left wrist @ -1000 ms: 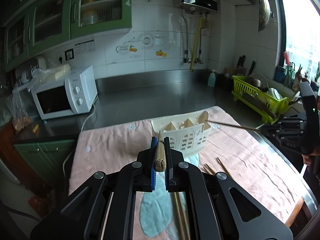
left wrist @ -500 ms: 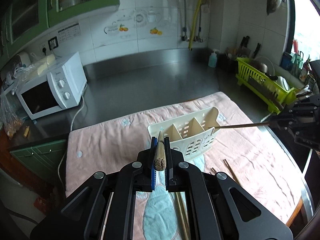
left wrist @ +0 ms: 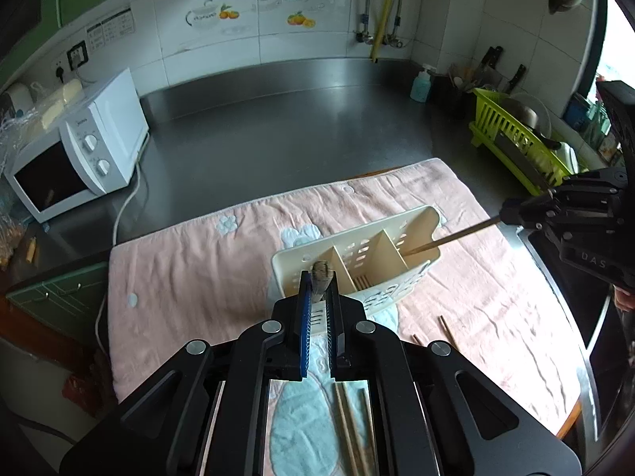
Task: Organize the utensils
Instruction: 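Carry the left tool's chopstick into the white holder and open while the right tool drops its chopstick in, then move both open tools back over the remaining chopsticks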
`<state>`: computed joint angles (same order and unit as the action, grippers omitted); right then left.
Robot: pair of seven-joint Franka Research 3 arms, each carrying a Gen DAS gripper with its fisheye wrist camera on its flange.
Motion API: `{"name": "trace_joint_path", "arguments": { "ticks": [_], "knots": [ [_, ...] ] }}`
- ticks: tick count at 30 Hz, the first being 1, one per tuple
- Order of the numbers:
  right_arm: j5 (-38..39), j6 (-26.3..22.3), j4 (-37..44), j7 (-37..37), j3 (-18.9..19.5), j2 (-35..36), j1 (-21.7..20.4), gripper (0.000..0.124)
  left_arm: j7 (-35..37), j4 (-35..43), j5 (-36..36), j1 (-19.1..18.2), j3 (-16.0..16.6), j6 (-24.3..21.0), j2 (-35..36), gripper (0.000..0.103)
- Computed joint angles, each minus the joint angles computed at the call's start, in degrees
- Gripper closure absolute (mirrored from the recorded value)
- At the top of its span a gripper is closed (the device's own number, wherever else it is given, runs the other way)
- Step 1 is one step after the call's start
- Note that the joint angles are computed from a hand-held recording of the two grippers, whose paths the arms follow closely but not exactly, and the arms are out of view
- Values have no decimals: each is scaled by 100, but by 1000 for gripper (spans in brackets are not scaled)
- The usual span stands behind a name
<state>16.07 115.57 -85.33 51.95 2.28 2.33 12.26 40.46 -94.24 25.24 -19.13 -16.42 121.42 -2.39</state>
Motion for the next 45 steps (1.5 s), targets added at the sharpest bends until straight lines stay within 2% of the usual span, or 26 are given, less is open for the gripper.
{"name": "trace_joint_path", "arguments": {
  "ticks": [8, 11, 15, 18, 25, 27, 29, 33, 36, 40, 45],
  "knots": [
    [35, 18, 403, 352, 14, 382, 22, 117, -271, 86, 110, -2, 29, 93, 155, 94],
    [140, 156, 291, 323, 16, 327, 6, 114, -422, 43, 234, -12, 23, 133, 111, 69],
    [194, 396, 0, 166, 15, 93, -4, 101, -609, -112, 450, -22, -15, 220, -80, 66],
    [289, 628, -324, 55, -6, -212, -20, 101, -791, -262, 599, -23, -75, 233, -289, 66],
    [907, 1191, -1689, -419, -204, -1415, -106, 101, -1347, -973, 929, -33, -346, 205, -1038, 66],
    [1125, 1192, -2132, -624, -311, -1775, -96, 101, -1510, -1359, 924, -49, -418, 338, -1354, 66],
    [1165, 1388, -2722, -737, -352, -2191, -115, 101, -1641, -1617, 919, -64, -536, 274, -1556, 66],
    [1390, 1420, -3785, -957, -539, -2886, -119, 101, -1958, -2218, 861, -148, -741, 318, -1944, 66],
    [1534, 1430, -4566, -1078, -652, -3372, -145, 101, -2256, -2742, 748, -271, -839, 481, -2230, 66],
    [1541, 1763, -5654, -1127, -620, -4058, -242, 101, -2677, -3361, 556, -454, -988, 648, -2445, 66],
    [1563, 1957, -6498, -1066, -685, -4501, -262, 101, -3277, -4095, 251, -736, -1072, 1041, -2555, 67]
  ]
}}
